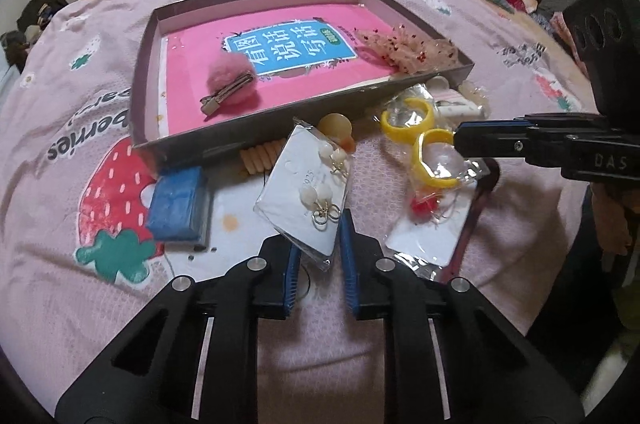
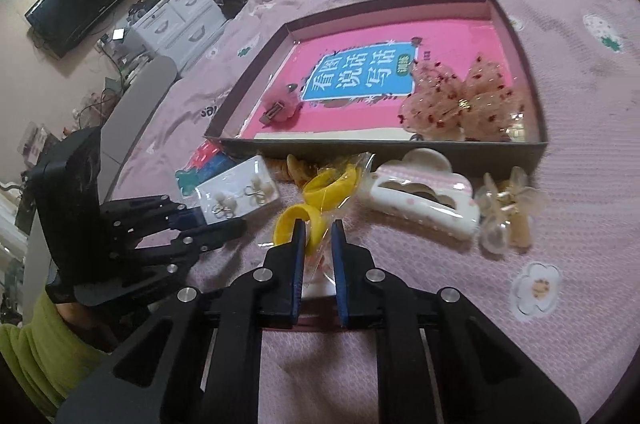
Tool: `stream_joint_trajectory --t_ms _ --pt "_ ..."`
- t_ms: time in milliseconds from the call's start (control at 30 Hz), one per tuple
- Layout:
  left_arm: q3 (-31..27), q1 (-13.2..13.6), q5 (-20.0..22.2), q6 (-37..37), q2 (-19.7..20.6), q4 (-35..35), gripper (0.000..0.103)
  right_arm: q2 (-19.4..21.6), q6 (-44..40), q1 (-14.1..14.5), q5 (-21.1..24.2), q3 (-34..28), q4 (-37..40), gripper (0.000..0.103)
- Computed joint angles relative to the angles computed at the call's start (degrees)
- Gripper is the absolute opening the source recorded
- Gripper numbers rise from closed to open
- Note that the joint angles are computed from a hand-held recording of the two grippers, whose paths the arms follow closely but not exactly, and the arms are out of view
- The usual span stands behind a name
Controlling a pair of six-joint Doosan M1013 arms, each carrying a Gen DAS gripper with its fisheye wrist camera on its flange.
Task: Organize jewelry
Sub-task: 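Carry the earring card into the tray with the left tool while the right tool drops the ring bag there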
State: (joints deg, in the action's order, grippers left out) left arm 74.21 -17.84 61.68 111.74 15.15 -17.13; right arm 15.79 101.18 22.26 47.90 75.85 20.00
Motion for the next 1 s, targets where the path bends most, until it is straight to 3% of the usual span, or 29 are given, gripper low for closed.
stream_joint_trajectory --t_ms 533,1000 --pt "1.3 2.3 -3.4 -1.7 -2.9 -3.3 0.01 -4.6 3.3 -0.1 -4.8 3.0 -5.2 0.007" --pt "-5.9 2.6 -5.3 -2.6 -0.9 -3.9 0.01 -3.4 3.0 -0.5 -5.6 -3.9 -8.9 0.007"
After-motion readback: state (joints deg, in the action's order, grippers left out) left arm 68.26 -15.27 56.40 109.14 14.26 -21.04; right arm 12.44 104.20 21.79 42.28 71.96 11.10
